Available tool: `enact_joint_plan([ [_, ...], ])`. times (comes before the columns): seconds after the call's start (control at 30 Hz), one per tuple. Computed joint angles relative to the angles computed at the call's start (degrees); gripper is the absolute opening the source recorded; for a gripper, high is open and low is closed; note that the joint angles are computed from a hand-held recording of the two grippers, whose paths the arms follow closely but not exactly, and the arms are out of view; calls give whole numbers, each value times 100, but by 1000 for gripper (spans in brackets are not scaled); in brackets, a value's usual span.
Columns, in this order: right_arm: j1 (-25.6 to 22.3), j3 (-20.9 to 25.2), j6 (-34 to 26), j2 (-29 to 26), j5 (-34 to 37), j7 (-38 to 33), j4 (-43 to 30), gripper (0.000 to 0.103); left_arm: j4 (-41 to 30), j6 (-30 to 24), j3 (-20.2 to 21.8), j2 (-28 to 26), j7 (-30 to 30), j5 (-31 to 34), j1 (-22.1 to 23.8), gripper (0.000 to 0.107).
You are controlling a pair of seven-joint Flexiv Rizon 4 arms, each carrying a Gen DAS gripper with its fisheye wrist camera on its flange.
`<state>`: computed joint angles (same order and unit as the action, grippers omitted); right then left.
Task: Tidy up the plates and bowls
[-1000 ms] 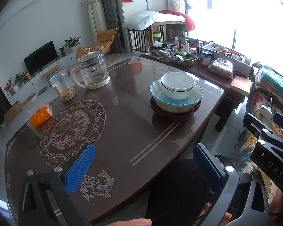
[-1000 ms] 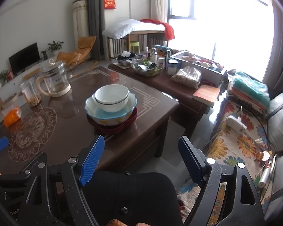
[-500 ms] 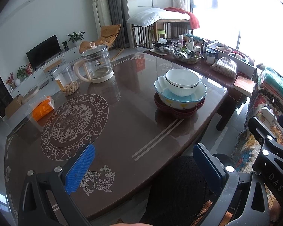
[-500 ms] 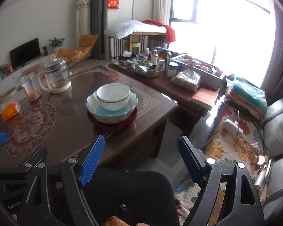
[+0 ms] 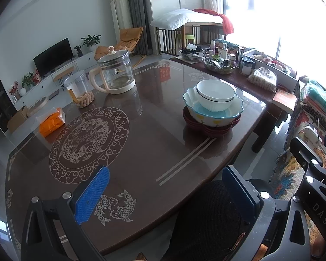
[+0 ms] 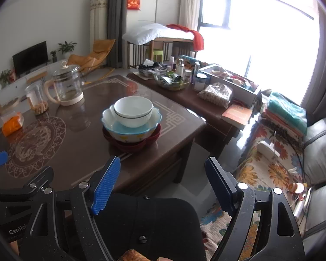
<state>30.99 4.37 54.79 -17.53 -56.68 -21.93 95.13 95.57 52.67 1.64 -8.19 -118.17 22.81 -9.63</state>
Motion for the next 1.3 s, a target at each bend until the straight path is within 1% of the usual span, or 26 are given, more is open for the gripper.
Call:
enact_joint_plan([
  [0.27,20,0,-21,-22,26,-45,-28,83,3,5,5,-8,14,-15,14,103],
  [0.57,18,-29,5,-1,-132,49,-10,83,24,122,17,9,18,-24,27,103],
  [0.77,9,-19,10,-16,-113,21,-30,83,3,70,6,10,3,-24,19,103],
  [1.0,20,-33,36,9,-262,119,-3,83,-24,92,4,-4,-2,-19,16,103],
  [1.3,15,-22,35,-14,-222,68,-29,83,-45,125,11,-6,-56,20,2,103],
])
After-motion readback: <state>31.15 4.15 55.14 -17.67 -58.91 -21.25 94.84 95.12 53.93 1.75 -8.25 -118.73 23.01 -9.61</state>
